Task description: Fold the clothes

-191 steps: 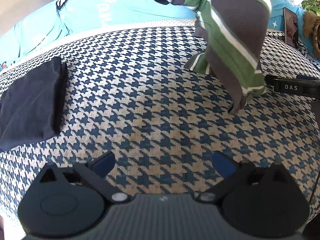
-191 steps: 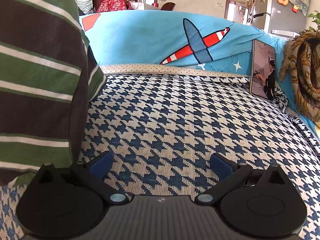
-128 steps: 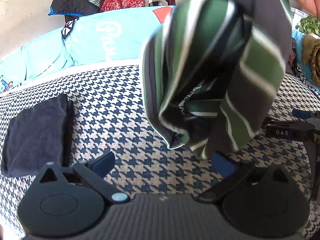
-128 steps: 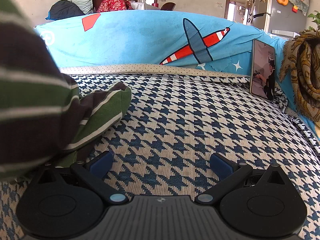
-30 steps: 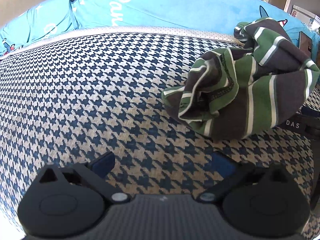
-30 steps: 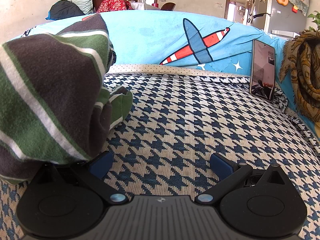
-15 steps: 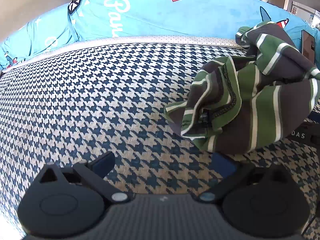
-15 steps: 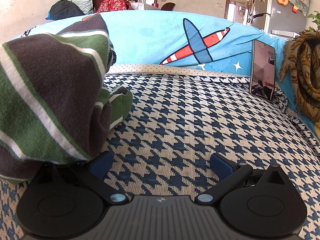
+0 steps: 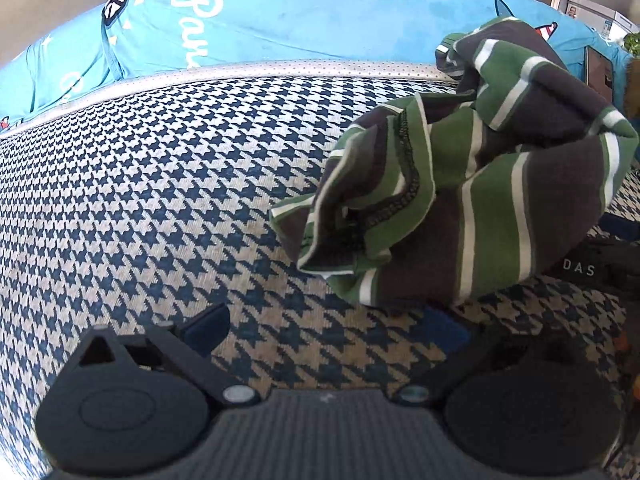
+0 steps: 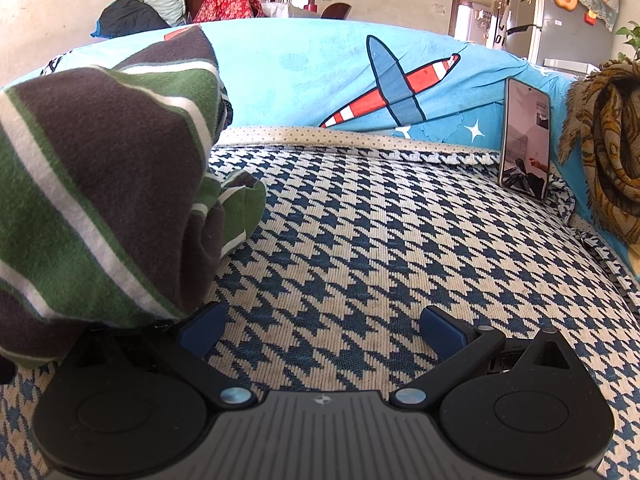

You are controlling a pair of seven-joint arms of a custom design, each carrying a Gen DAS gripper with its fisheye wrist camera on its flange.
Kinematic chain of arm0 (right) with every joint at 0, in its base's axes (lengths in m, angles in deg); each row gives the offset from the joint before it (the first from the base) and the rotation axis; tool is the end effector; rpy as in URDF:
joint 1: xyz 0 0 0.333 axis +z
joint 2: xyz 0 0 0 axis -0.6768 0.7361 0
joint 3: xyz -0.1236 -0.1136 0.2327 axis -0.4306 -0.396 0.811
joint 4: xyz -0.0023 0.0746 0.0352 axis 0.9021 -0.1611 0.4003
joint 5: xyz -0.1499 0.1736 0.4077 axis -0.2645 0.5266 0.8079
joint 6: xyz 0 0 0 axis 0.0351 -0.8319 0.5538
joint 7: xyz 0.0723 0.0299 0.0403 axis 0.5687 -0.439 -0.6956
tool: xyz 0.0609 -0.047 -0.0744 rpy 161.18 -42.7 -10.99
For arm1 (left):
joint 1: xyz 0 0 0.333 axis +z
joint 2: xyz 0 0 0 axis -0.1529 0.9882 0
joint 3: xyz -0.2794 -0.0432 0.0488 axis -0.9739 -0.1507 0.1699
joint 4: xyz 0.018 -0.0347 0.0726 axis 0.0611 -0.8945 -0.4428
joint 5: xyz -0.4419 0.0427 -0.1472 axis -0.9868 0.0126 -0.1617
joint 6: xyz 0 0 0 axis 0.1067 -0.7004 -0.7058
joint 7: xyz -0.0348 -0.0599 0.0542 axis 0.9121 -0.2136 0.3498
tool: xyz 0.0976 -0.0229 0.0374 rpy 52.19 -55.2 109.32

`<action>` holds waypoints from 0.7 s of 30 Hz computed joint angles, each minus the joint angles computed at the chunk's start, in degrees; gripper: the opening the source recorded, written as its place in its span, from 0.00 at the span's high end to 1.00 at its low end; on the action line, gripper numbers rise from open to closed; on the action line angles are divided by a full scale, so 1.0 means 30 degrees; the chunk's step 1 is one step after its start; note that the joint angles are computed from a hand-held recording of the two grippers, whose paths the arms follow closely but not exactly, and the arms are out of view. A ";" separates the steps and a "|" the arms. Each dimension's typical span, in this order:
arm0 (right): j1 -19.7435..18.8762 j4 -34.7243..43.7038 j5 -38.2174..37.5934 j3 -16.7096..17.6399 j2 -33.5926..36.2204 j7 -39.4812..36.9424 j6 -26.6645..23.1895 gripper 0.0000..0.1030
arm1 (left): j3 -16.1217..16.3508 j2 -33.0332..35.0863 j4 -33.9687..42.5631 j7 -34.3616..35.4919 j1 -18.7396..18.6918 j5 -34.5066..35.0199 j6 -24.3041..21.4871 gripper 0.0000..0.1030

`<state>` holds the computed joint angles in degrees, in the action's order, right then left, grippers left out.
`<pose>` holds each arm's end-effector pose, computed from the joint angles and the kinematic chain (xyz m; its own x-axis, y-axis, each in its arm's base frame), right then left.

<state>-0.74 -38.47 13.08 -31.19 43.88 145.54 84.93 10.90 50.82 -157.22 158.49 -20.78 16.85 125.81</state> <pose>0.4645 0.5118 0.5159 -0.3810 -0.9188 0.1035 -0.6159 0.1687 -0.7695 0.4685 -0.2555 0.5258 -0.3037 -0.9527 -0.0063 -0.7772 0.2515 -0.5768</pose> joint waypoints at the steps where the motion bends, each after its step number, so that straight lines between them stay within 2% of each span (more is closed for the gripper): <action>1: -0.0030 0.0029 0.0271 0.0025 -0.0053 -0.0296 0.0032 0.00 | -0.0158 0.0020 0.0004 -0.0078 -0.0025 0.0111 0.0039 0.00; 4: -0.0256 -0.0083 0.1120 0.0085 -0.0383 -0.1993 0.0440 0.00 | -0.0324 0.0124 -0.0176 -0.0125 -0.0141 0.0285 0.0439 0.00; 8: -0.0179 0.0204 0.1661 0.0263 -0.0391 -0.3100 -0.0349 0.00 | -0.0148 0.0446 -0.0135 0.0080 -0.0226 0.0302 0.0623 0.00; 9: -0.0225 0.0095 0.1902 0.0279 -0.0519 -0.3503 -0.0060 0.00 | -0.0170 0.0694 -0.0073 0.0089 -0.0188 0.0330 0.0815 0.00; 12: -0.0091 0.0000 0.1136 0.0401 -0.0476 -0.4656 0.0109 0.00 | 0.0350 0.1321 -0.0331 0.1613 -0.0469 0.0028 0.1810 0.00; 16: 0.0208 0.0850 0.0742 0.0296 0.0312 -0.6023 -0.0706 0.01 | -0.0106 0.3095 0.0005 0.2152 -0.0129 0.0740 0.3594 0.00; 18: 0.0149 0.0666 0.1044 0.0169 0.0078 -0.6051 -0.0220 0.04 | 0.0123 0.3184 0.0044 0.2512 -0.0465 0.0214 0.3956 0.00; 21: -0.0181 -0.0379 0.1533 0.0135 -0.0977 -0.5621 0.1325 0.06 | 0.0964 0.3203 0.0120 0.4061 -0.1367 -0.1805 0.4449 0.00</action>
<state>-1.28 -39.60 17.67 -30.79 40.95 128.68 88.91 13.79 60.42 -156.86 170.68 -24.88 11.43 139.16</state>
